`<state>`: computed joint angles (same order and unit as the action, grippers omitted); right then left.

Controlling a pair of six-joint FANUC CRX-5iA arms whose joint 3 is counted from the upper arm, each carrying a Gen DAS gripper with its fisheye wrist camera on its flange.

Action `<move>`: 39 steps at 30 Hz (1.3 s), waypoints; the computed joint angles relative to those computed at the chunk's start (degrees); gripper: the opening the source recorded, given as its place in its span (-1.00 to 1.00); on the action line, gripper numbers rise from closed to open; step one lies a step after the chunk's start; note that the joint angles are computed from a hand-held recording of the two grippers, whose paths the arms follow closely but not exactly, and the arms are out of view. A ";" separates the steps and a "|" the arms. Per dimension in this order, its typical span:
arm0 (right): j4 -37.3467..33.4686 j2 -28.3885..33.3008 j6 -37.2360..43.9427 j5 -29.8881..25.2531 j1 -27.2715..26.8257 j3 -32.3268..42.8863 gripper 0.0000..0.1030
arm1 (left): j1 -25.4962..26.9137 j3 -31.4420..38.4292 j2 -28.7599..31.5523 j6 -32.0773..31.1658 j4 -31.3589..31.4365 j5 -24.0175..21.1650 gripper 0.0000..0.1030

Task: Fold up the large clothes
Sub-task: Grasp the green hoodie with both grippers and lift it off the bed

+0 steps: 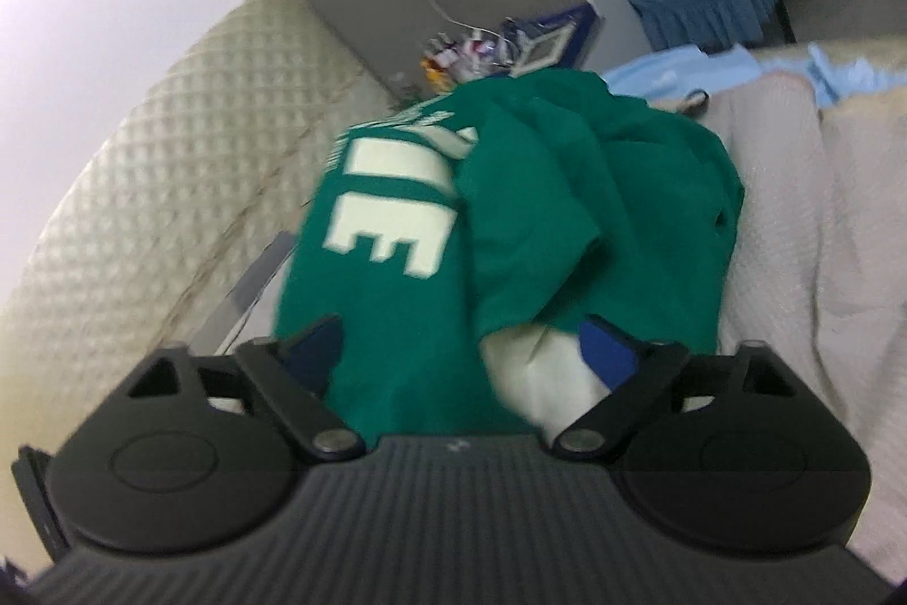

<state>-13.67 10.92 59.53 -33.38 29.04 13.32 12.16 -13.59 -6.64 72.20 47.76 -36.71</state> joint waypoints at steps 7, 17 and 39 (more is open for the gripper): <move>-8.09 9.82 2.35 -2.42 -4.14 9.75 0.08 | -2.14 1.79 11.71 -13.05 21.56 1.73 0.55; -9.18 8.90 7.72 4.48 -4.78 12.19 -0.65 | -0.90 7.68 15.54 -9.54 23.94 1.77 -0.70; 19.62 -27.92 -11.83 27.13 -0.65 -29.20 -0.68 | 8.51 -14.02 -23.38 -1.92 8.76 0.80 -0.98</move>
<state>5.95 -17.01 47.69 -6.26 28.39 -15.89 20.68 -27.61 -30.02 70.28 56.53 -35.92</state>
